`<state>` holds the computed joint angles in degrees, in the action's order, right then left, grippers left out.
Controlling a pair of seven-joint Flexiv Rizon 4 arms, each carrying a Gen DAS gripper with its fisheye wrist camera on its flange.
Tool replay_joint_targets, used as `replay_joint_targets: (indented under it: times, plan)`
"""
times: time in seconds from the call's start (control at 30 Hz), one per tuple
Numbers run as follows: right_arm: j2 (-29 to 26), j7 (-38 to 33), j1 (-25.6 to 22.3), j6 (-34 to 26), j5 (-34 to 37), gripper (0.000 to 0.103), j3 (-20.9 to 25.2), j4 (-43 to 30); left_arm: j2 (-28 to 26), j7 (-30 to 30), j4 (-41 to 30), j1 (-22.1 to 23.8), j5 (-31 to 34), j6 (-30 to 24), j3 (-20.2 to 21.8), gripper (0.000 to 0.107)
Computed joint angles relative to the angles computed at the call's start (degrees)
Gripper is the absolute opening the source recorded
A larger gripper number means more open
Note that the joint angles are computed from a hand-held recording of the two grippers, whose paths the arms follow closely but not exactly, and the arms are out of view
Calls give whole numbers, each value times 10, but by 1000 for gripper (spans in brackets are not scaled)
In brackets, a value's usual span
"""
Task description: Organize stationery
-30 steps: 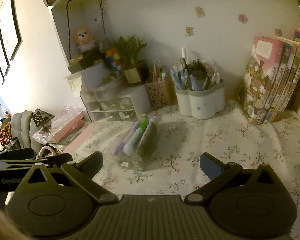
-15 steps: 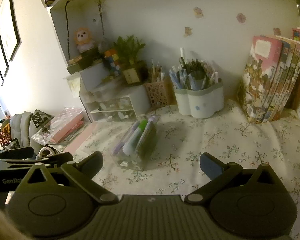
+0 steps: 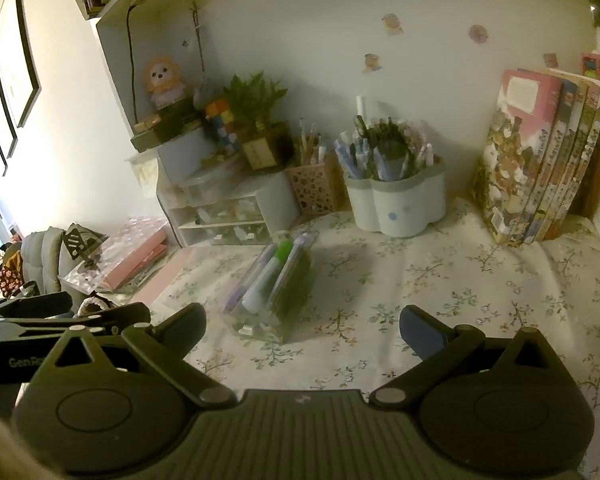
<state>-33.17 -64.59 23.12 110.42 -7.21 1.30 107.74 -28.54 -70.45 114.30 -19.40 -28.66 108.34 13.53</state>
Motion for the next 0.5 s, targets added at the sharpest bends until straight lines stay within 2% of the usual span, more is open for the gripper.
replay_joint_targets:
  times: [0.5]
  plan:
    - [-2, 7, -15, 4, -2, 92, 12, 2, -5, -1, -5, 25, 25, 3, -25, 98]
